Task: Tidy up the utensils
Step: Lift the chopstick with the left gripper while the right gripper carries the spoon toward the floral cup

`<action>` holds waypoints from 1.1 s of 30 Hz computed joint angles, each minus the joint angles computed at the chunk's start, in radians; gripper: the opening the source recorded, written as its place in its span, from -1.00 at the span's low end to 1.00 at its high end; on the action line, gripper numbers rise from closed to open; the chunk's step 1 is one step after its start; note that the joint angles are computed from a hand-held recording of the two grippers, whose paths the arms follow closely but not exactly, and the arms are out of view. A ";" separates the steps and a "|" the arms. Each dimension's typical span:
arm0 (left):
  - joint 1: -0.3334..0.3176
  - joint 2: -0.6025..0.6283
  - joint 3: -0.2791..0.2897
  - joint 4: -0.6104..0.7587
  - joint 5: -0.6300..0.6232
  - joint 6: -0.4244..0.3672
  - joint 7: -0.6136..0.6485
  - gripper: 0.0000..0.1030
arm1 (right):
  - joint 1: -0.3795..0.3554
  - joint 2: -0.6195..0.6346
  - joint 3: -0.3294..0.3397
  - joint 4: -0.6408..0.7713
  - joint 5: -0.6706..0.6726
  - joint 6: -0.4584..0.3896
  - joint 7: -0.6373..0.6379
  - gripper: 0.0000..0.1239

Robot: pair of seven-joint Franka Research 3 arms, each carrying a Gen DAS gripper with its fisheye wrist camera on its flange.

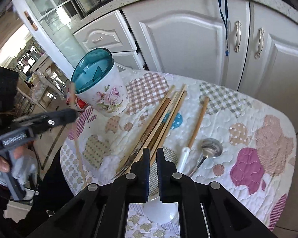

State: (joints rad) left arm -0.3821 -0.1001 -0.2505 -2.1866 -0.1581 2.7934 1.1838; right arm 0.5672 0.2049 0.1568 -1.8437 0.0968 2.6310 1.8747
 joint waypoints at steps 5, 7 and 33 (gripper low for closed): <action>-0.008 -0.033 0.006 -0.030 -0.010 0.021 -0.015 -0.91 | 0.015 0.034 -0.031 0.023 -0.077 -0.099 0.087 -0.90; -0.014 -0.042 0.008 -0.037 -0.015 0.029 -0.013 -0.92 | 0.011 0.057 -0.024 0.030 -0.071 -0.118 0.084 -0.90; -0.037 -0.076 0.028 -0.057 -0.033 0.047 -0.001 -0.91 | -0.001 0.046 -0.013 0.011 -0.003 -0.023 0.065 -0.81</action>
State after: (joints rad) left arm -0.4193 -0.1761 -0.2227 -2.2436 -0.1909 2.8407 1.1830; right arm 0.5662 0.2508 0.1434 -1.8330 0.0935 2.6085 1.9401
